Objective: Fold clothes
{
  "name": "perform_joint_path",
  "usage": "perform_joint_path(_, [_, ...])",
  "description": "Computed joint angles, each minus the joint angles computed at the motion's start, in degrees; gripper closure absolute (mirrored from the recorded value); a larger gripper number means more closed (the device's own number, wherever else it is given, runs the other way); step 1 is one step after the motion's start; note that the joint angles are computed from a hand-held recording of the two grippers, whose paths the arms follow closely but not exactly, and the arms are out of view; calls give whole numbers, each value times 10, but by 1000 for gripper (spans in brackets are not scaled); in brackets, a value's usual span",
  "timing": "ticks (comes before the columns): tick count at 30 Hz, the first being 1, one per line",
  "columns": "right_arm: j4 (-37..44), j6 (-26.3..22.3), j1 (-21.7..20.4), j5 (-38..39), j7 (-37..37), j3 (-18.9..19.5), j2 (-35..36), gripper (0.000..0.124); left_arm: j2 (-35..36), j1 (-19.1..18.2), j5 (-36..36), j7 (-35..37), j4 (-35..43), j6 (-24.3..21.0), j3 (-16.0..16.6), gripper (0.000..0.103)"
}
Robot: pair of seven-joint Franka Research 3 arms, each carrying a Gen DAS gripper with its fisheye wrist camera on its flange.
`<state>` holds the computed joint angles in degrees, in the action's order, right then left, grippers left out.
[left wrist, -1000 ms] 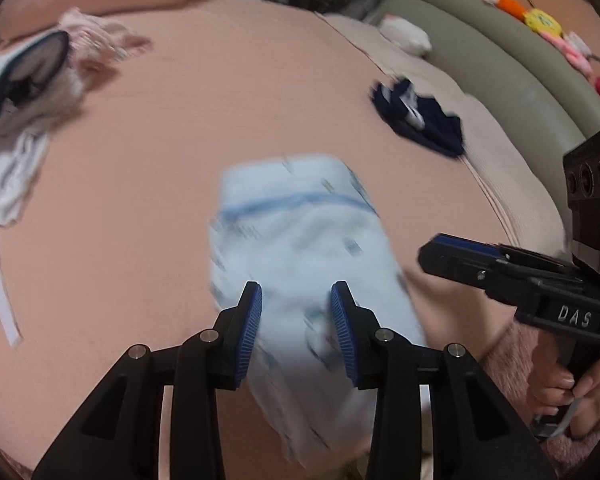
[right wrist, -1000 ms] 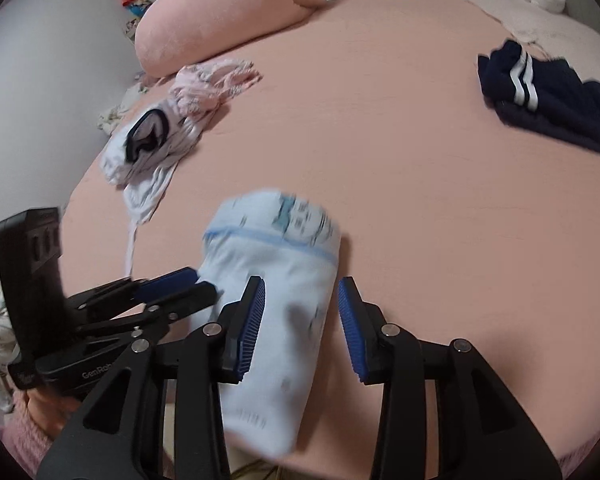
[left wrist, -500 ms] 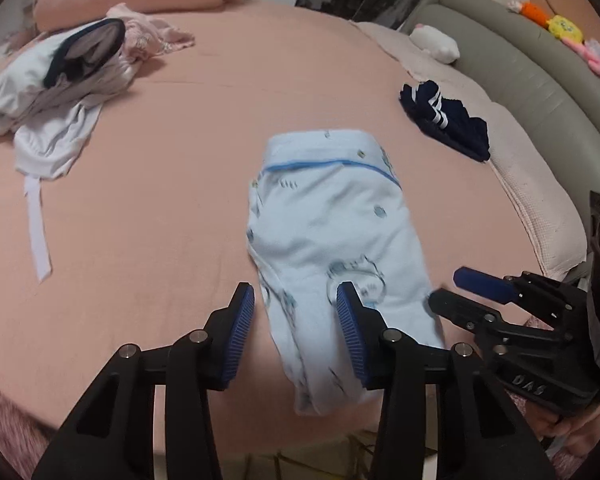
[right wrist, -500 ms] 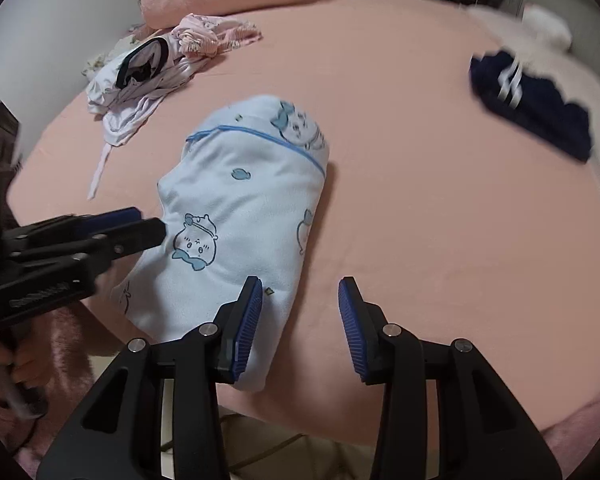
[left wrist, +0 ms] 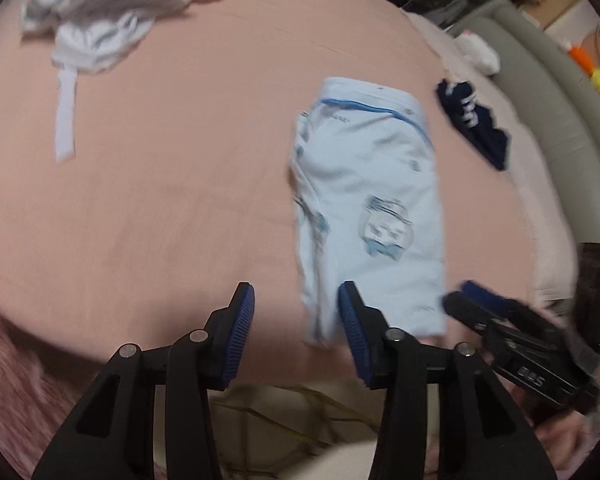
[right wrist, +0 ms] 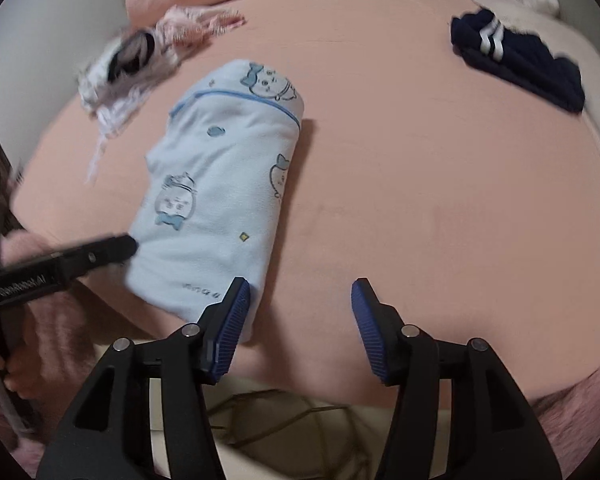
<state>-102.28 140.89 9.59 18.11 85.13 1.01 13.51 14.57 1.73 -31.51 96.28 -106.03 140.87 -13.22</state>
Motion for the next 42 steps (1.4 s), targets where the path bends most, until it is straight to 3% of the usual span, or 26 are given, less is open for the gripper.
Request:
perform_joint_path(2, [11,-20,-18,64,-47,15,8,70,3,18,-67,51,-3,-22,-16,57])
perform_joint_path(4, [29,-41,-14,60,-59,16,22,70,4,12,-72,55,-7,-16,-13,58])
perform_joint_path(6, [32,-27,4,18,-58,9,29,78,3,7,-72,55,-11,-5,-11,63])
perform_joint_path(7, [31,-24,6,13,-63,10,29,88,3,4,-71,54,-13,0,-10,73])
perform_joint_path(8, [29,-21,5,20,-77,14,27,100,4,2,-70,47,-15,7,-9,76])
perform_joint_path(10, [26,-15,1,39,-109,21,25,105,3,1,-77,43,-20,21,-9,80])
perform_joint_path(12, [24,-10,4,41,-125,23,23,107,4,-10,-44,28,-22,52,-2,82])
perform_joint_path(14, [22,-21,-1,75,-147,31,19,108,3,-28,32,-16,-20,93,14,82])
perform_joint_path(17, [31,-61,-9,147,-198,49,20,108,1,-23,81,-64,-20,122,19,81])
perform_joint_path(18, [35,-74,-6,153,-212,51,23,107,-3,-10,64,-64,-24,120,12,78])
perform_joint_path(20, [36,-81,4,147,-202,44,19,105,-9,15,13,-48,-31,108,-4,57])
perform_joint_path(22, [42,-75,12,128,-151,29,17,105,-16,31,-46,-14,-44,87,-17,56])
perform_joint_path(24, [43,-41,16,106,-110,16,11,103,-16,27,-60,-3,-43,64,-16,56])
perform_joint_path(28, [48,38,16,40,-53,-5,13,85,-9,18,-83,27,-34,31,-15,56])
perform_joint_path(31, [114,27,4,22,-45,-4,64,79,-2,8,-73,37,-27,32,-9,60])
perform_joint_path(33, [167,13,0,10,-45,-2,107,68,4,3,-61,30,-23,42,-6,71])
perform_joint_path(35, [228,3,-1,-3,-48,2,157,66,4,8,-75,33,-27,51,-9,79])
perform_joint_path(38, [323,-87,-48,56,-93,52,221,67,10,18,-98,40,-23,46,-12,82])
perform_joint_path(42, [294,-102,-34,61,-98,35,201,75,17,3,-18,7,-6,75,8,82])
